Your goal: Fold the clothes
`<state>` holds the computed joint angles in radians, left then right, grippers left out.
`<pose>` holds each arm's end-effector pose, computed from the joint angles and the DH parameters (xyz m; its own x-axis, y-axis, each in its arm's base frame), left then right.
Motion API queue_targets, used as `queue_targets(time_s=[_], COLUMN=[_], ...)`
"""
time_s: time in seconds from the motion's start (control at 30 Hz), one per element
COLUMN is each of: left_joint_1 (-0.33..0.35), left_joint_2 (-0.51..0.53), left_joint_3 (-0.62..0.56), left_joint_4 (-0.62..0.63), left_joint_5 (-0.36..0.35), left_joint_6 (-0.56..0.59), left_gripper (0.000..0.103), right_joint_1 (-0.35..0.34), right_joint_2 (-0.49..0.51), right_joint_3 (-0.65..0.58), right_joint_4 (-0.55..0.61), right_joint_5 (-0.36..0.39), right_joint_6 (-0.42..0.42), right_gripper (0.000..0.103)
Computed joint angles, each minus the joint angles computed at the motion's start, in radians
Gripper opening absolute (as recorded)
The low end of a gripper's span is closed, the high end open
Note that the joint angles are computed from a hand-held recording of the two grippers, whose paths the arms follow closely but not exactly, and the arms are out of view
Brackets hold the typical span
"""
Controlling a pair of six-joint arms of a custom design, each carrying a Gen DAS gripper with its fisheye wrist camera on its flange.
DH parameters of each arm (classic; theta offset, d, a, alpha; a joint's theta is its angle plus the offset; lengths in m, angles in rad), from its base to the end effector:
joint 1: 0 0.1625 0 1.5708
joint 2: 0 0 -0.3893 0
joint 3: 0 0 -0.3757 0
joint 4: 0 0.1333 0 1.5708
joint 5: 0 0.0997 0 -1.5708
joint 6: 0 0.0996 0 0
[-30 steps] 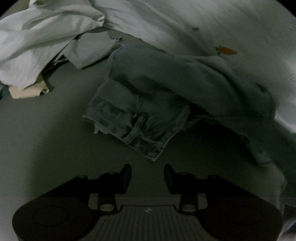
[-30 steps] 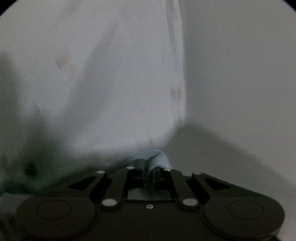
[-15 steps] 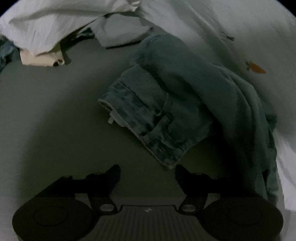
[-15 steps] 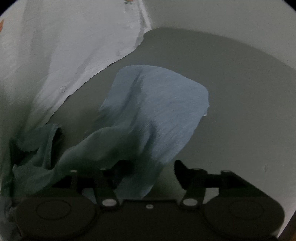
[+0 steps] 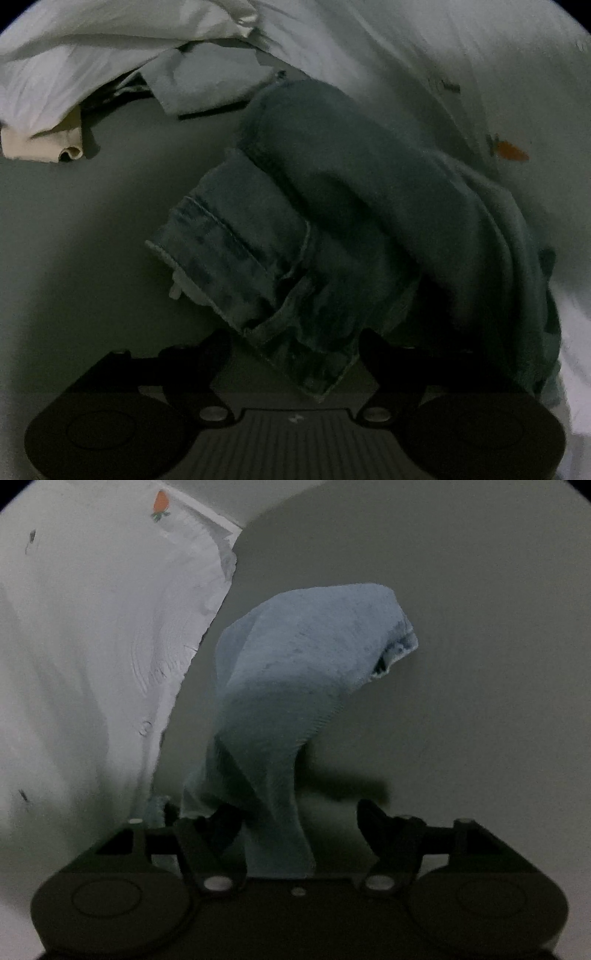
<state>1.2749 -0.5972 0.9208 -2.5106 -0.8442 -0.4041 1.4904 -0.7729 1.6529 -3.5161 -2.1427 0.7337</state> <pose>-0.0432 -0.8258 0.2588 -0.8539 -0.4442 -0.2712 -0.1063 0.6590 -0.7446 0.0278 -0.6439 0.1914 -0.5682 0.7239 -0.3912 0.5647 -0.0028 -0.8253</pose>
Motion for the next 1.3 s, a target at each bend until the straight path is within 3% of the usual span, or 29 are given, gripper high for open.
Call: queue_targets(time_s=[0.07, 0.1, 0.17, 0.2, 0.27, 0.37, 0.5, 0.6, 0.77, 0.87, 0.97, 1.13, 1.3], left_joint_1=[0.005, 0.005, -0.003, -0.004, -0.001, 0.005, -0.022, -0.052, -0.099, -0.141, -0.184, -0.265, -0.363], left_joint_2=[0.007, 0.01, 0.025, 0.029, 0.018, -0.006, -0.022, -0.041, -0.105, -0.145, -0.197, -0.343, -0.467], left_joint_3=[-0.002, -0.002, -0.012, -0.014, 0.003, 0.028, 0.047, 0.065, 0.141, 0.213, 0.298, 0.522, 0.689], left_joint_4=[-0.04, -0.057, -0.068, -0.071, -0.083, -0.11, -0.195, -0.327, -0.53, -0.67, -0.784, -0.977, -1.159], left_joint_5=[-0.004, 0.001, 0.051, 0.068, 0.071, 0.032, 0.08, 0.126, 0.115, 0.144, 0.175, 0.241, 0.343], left_joint_6=[-0.002, -0.004, 0.0, 0.004, -0.002, -0.034, 0.053, 0.183, 0.364, 0.456, 0.491, 0.592, 0.761], left_gripper=[0.076, 0.073, 0.051, 0.027, 0.026, 0.021, 0.015, 0.014, 0.015, 0.015, 0.015, 0.015, 0.015], right_joint_1=[-0.007, -0.011, -0.014, -0.013, 0.001, 0.035, 0.075, 0.105, 0.16, 0.201, 0.224, 0.266, 0.323], right_joint_2=[0.011, 0.016, 0.016, 0.016, 0.021, 0.03, 0.024, 0.005, -0.044, -0.09, -0.188, -0.372, -0.497], right_joint_3=[-0.001, -0.002, 0.006, 0.002, -0.016, -0.065, -0.11, -0.126, -0.11, -0.084, 0.022, 0.192, 0.276], right_joint_4=[-0.036, -0.056, -0.089, -0.095, -0.099, -0.098, -0.16, -0.211, -0.282, -0.33, -0.383, -0.42, -0.393], right_joint_5=[0.029, 0.046, 0.073, 0.082, 0.074, 0.045, 0.078, 0.107, 0.177, 0.224, 0.285, 0.347, 0.31], right_joint_6=[0.02, 0.024, 0.029, 0.021, -0.036, -0.186, -0.303, -0.385, -0.588, -0.738, -0.821, -0.856, -0.9], right_gripper=[0.055, 0.04, 0.022, 0.017, 0.013, 0.005, 0.004, 0.004, 0.003, 0.003, 0.003, 0.003, 0.003])
